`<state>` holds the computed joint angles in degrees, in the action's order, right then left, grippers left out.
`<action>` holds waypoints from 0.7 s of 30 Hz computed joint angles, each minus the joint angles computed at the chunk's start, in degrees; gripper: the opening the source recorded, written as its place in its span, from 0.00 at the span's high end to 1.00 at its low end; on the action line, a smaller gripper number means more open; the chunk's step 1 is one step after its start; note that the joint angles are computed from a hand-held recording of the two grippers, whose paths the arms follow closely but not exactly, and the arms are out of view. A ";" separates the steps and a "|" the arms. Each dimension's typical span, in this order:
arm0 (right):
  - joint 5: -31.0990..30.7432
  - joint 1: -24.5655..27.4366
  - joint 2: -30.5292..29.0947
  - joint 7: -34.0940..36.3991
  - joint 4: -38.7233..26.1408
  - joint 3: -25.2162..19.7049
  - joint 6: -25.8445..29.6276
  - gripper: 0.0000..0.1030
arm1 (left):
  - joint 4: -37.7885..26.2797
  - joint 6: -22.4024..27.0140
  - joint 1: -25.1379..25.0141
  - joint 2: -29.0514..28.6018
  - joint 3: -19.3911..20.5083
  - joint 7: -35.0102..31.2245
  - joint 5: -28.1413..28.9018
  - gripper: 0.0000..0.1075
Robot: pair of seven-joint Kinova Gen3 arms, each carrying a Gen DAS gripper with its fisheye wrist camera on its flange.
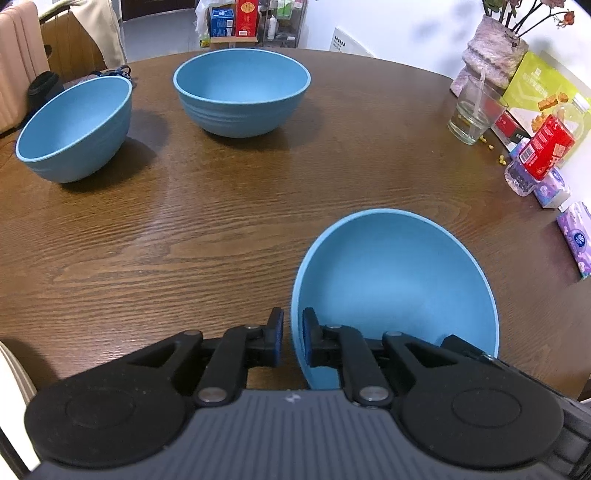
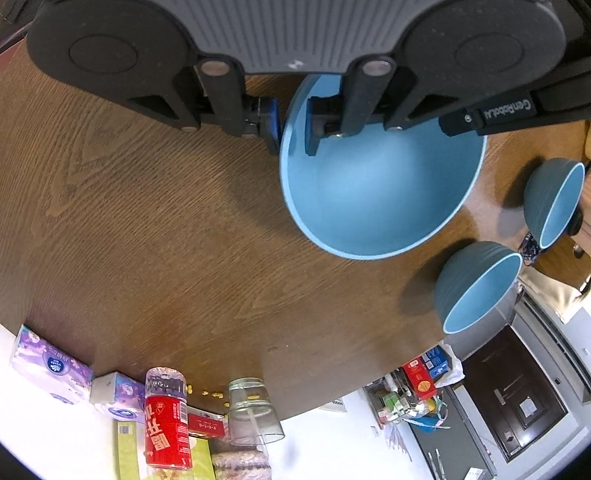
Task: Organize plates and bowls
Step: 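Open both tools to release the blue bowl, then withdraw both open tools from the bowl toward the remaining blue bowls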
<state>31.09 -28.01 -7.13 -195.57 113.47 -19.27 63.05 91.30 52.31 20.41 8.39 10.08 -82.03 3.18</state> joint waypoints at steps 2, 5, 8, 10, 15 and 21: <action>-0.18 0.11 -0.34 -0.06 0.14 0.02 0.11 0.75 | -0.05 0.02 0.08 -0.22 -0.14 0.42 -0.51 0.80; -0.01 0.30 -1.00 -1.08 0.58 -0.45 0.14 0.52 | 0.29 -0.49 0.27 -0.95 -0.34 1.32 -1.90 0.56; 0.14 0.29 -1.19 -1.56 0.38 -1.05 1.16 0.34 | 0.85 -0.98 0.09 -1.90 -0.50 2.19 -2.88 0.42; 0.26 0.19 -1.62 -1.67 0.37 -1.37 1.63 0.24 | 1.05 -1.17 -0.24 -2.41 -0.63 2.52 -3.29 0.29; 1.02 0.15 -2.48 -2.62 -0.02 -2.60 3.08 0.06 | 1.72 -1.94 -1.30 -3.75 -0.68 1.88 -2.98 0.04; 1.83 -0.24 -3.02 -3.83 -0.80 -3.65 5.06 0.00 | 2.43 -2.00 -2.88 -5.44 -0.79 -1.48 -0.55 0.04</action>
